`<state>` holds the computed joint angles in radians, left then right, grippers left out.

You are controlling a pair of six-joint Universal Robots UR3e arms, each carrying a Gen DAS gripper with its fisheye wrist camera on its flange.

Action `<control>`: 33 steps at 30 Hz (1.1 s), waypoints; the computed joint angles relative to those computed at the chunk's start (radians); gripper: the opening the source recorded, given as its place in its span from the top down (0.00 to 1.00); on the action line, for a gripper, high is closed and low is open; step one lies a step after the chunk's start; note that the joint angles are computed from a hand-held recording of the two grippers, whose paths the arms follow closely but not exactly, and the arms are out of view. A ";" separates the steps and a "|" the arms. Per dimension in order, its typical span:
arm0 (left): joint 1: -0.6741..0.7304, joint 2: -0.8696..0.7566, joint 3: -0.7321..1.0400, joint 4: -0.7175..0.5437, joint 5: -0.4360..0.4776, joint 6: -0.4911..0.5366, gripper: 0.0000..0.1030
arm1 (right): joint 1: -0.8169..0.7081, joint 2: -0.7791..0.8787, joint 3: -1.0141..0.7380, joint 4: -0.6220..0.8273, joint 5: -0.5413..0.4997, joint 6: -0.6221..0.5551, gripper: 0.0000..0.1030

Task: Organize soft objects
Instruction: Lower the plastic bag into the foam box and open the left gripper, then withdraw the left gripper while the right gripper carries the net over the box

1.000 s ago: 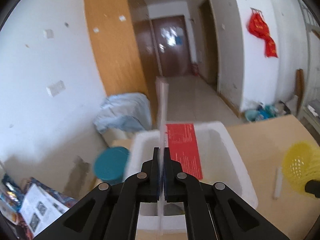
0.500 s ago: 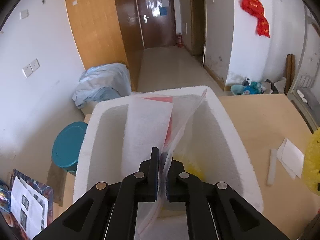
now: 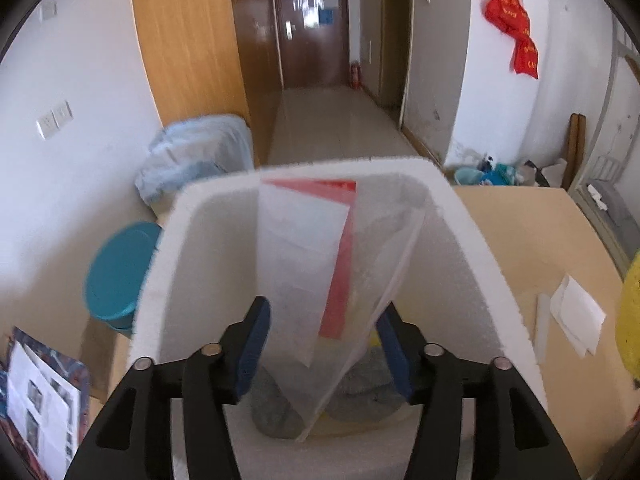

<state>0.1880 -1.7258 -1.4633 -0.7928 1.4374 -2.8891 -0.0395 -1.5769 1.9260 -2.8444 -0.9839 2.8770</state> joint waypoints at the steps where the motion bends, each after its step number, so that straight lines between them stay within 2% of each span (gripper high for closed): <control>1: -0.008 0.008 -0.014 0.028 0.021 0.000 0.36 | 0.006 0.003 -0.003 -0.001 -0.004 -0.001 0.89; 6: -0.014 0.091 -0.119 0.161 0.053 -0.001 0.33 | 0.006 -0.002 0.001 -0.003 0.000 -0.007 0.89; 11: 0.019 0.168 -0.194 0.253 0.020 -0.012 0.27 | -0.011 -0.023 0.021 -0.001 0.019 -0.019 0.89; 16: 0.081 0.269 -0.303 0.336 -0.049 -0.032 0.24 | -0.022 -0.038 0.030 0.002 0.033 -0.031 0.89; 19: 0.137 0.344 -0.385 0.374 -0.108 -0.025 0.14 | -0.026 -0.045 0.032 0.004 0.046 -0.042 0.89; 21: 0.184 0.410 -0.463 0.417 -0.153 -0.032 0.12 | -0.013 -0.038 0.014 0.006 0.038 -0.044 0.89; 25: 0.308 0.569 -0.581 0.379 -0.307 -0.019 0.00 | 0.015 -0.014 -0.035 0.026 0.034 -0.059 0.89; 28: 0.424 0.712 -0.668 0.352 -0.411 -0.024 0.00 | 0.042 0.031 -0.099 0.057 0.023 -0.068 0.89; 31: 0.503 0.795 -0.701 0.301 -0.475 -0.019 0.00 | 0.072 0.085 -0.170 0.088 0.009 -0.072 0.89; 33: 0.512 0.814 -0.713 0.296 -0.471 -0.022 0.00 | 0.095 0.127 -0.224 0.103 -0.006 -0.072 0.89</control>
